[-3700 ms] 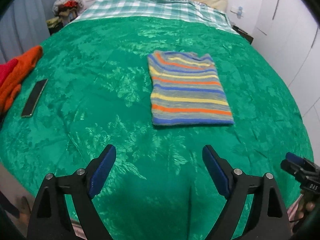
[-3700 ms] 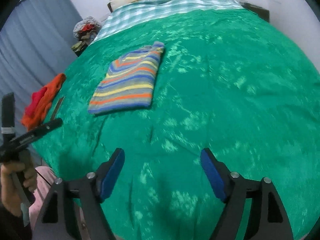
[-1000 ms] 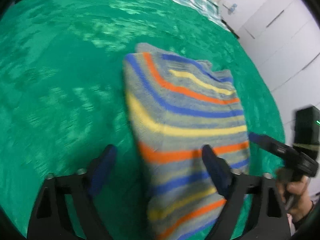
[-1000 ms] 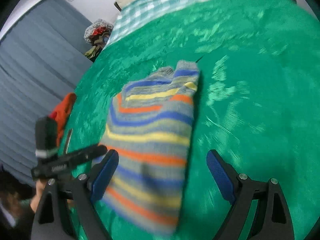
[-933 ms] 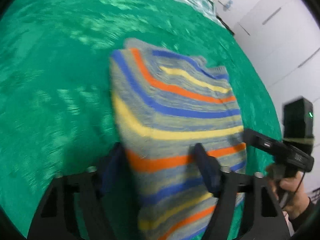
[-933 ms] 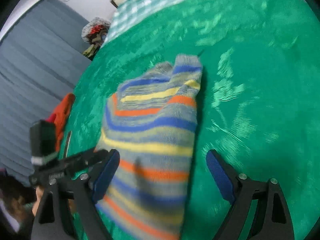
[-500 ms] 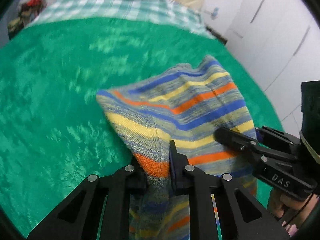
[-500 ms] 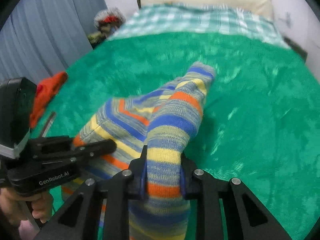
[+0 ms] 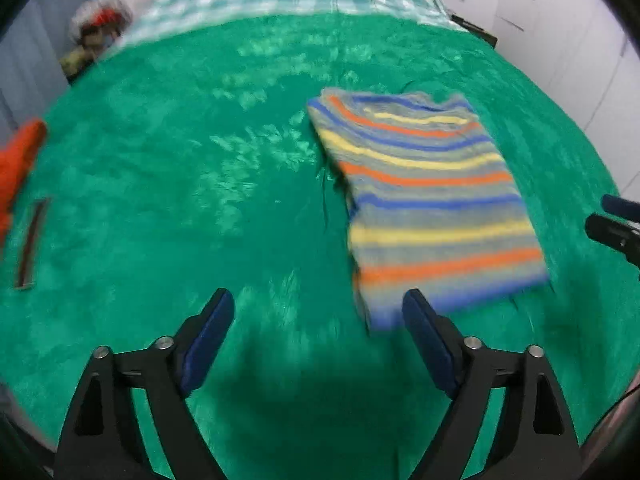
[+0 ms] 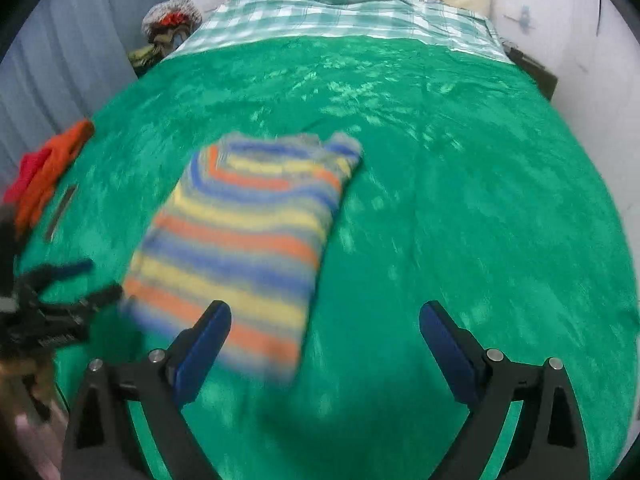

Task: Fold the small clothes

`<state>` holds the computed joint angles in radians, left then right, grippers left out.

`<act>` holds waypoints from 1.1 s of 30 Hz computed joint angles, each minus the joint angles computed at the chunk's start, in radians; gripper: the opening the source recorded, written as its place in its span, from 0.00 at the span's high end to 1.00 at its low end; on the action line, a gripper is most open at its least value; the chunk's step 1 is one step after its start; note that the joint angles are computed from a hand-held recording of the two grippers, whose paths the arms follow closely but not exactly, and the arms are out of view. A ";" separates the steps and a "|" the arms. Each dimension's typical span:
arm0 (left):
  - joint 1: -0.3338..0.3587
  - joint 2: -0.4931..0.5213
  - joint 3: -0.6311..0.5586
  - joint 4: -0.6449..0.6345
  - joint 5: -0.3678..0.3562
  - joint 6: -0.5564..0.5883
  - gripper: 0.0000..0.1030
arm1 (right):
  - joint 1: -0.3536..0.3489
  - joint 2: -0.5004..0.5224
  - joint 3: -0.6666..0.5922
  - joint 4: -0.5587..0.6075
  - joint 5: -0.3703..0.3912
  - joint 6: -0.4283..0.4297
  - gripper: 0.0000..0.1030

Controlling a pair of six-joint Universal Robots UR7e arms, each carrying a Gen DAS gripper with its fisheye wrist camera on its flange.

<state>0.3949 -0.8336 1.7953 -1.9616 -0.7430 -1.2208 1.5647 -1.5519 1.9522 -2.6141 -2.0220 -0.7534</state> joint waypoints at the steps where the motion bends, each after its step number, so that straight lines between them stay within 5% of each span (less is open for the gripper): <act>1: -0.039 -0.001 -0.015 0.072 0.018 -0.051 0.08 | 0.002 -0.030 0.014 0.014 0.001 -0.002 0.08; 6: -0.189 -0.007 -0.095 0.292 0.047 -0.221 0.02 | 0.012 -0.265 0.108 0.124 0.041 0.017 0.03; 9: -0.228 -0.024 -0.101 0.272 0.036 -0.236 0.02 | 0.033 -0.346 0.116 0.201 0.050 0.035 0.02; 14: -0.269 0.025 -0.230 0.529 0.002 -0.432 0.02 | 0.066 -0.464 0.140 0.284 0.041 0.036 0.02; 18: -0.284 0.078 -0.328 0.683 -0.087 -0.465 0.02 | 0.086 -0.543 0.144 0.359 0.047 0.065 0.02; 24: -0.337 0.061 -0.325 0.687 -0.163 -0.530 0.02 | 0.185 -0.605 0.171 0.386 -0.072 0.130 0.02; 33: -0.368 0.081 -0.371 0.750 -0.159 -0.559 0.02 | 0.279 -0.664 0.189 0.442 -0.128 0.157 0.02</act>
